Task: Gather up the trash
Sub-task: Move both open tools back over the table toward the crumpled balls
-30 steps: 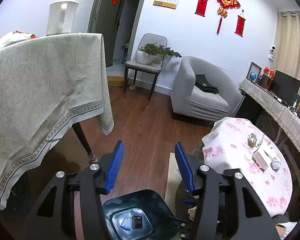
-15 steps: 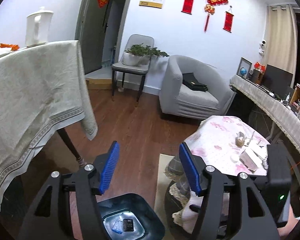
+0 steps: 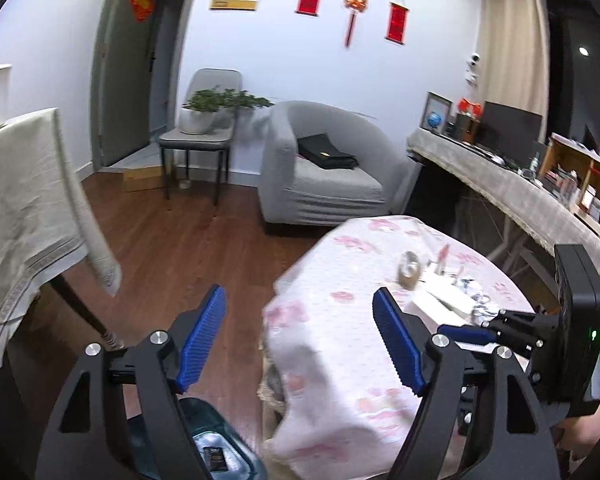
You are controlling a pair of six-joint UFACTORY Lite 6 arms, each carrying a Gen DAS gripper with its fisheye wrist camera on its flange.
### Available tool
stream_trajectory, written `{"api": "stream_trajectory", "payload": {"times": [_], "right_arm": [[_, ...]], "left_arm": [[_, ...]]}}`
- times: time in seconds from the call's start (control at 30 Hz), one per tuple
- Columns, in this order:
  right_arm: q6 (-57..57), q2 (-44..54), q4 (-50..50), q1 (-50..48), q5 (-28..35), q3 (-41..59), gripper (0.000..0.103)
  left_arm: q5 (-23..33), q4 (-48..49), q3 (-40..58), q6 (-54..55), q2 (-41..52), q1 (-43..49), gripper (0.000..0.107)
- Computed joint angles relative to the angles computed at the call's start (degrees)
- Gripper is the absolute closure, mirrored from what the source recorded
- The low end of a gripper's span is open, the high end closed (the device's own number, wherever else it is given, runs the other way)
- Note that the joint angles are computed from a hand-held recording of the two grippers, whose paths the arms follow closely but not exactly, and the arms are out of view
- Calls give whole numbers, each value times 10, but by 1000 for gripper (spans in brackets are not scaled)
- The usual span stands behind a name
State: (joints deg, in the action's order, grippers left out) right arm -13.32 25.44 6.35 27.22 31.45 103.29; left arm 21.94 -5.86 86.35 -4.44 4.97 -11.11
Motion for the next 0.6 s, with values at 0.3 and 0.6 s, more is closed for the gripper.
{"api": "stream_trajectory", "payload": {"times": [0.3, 0.6], "right_arm": [[-34, -71, 19, -97, -31, -95, 33], [-56, -66, 45, -180, -49, -115, 25]], "left_arm": [[10, 126, 106, -134, 99, -99, 23], [34, 141, 213, -154, 197, -154, 19]]}}
